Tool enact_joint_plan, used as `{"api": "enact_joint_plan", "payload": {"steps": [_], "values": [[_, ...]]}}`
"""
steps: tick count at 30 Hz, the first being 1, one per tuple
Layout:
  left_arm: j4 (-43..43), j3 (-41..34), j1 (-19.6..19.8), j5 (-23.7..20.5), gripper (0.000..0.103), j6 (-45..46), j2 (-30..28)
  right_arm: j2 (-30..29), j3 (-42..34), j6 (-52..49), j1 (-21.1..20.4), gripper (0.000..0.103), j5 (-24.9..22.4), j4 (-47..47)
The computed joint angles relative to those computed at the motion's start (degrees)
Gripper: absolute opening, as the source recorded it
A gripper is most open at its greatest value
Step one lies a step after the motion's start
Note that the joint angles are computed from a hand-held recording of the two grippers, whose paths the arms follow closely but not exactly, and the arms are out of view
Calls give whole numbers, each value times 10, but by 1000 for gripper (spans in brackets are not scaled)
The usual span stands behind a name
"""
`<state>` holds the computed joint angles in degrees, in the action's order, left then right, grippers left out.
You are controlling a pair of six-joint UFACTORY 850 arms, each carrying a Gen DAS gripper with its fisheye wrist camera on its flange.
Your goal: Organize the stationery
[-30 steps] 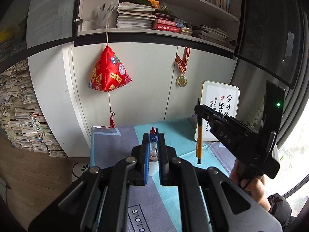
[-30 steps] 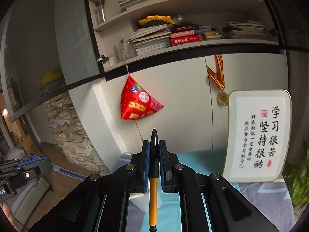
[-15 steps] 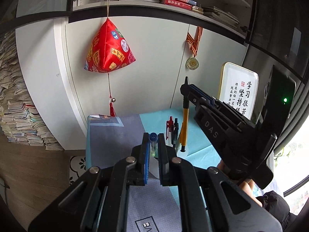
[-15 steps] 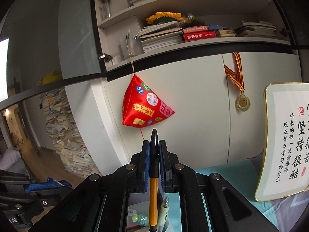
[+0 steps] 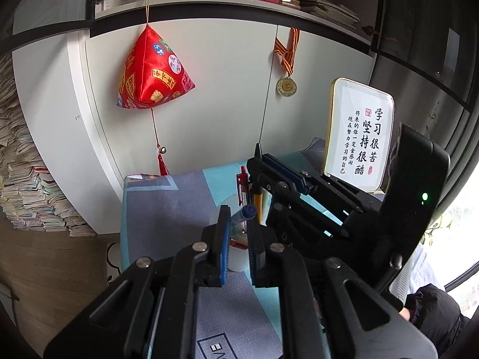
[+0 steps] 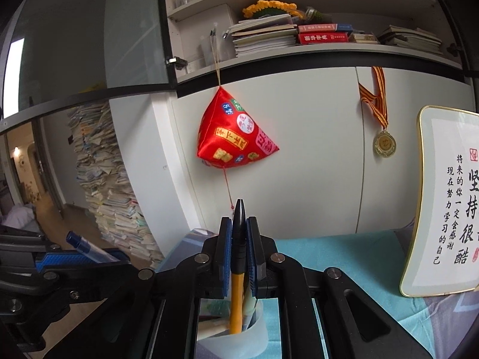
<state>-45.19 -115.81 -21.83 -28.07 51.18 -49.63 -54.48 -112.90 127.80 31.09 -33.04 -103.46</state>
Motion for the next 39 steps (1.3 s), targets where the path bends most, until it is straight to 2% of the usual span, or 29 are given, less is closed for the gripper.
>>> {"api": "enact_joint_plan", "payload": {"steps": [3,5,9,12,15,20,22,23,24,25,26,27,29,31,32,33,35,39], "values": [[20,-29,2,-20,9,-35,-19,1,6,-19,4,11,1,6],[60,-65,1,-37,8,-82,-42,4,13,-10,1,11,20,10],[107,-148,2,-96,8,-157,-101,17,36,22,-4,11,39,0],[113,-173,1,-108,9,-168,-122,23,45,25,-4,11,39,0],[85,-158,1,-110,8,-144,-112,27,49,11,-1,11,38,8],[49,-75,0,-70,8,-80,-51,44,70,9,6,11,23,-1],[41,-54,1,-67,14,-70,-34,54,81,20,6,11,22,-5],[34,-42,2,-64,24,-66,-24,59,86,24,6,12,24,-4],[24,-29,3,-59,34,-57,-14,65,91,29,6,18,27,-3],[7,-13,4,-50,37,-38,-1,72,100,37,6,23,28,-5],[-8,5,5,-40,41,-19,11,79,108,44,7,34,27,-11],[-12,17,5,-32,43,-10,21,87,119,53,10,46,20,-20],[-31,45,7,-19,44,5,42,102,135,49,17,55,-2,-22],[-76,76,13,-21,49,37,63,119,153,38,25,56,-17,-15],[-97,95,15,-17,55,54,76,128,162,33,28,58,-19,-9],[-119,116,17,-8,61,75,90,138,172,27,31,61,-23,-1],[-162,161,17,13,66,123,119,160,198,38,39,69,-28,-6],[-272,243,19,39,68,236,173,203,248,37,64,78,-67,0]]}}
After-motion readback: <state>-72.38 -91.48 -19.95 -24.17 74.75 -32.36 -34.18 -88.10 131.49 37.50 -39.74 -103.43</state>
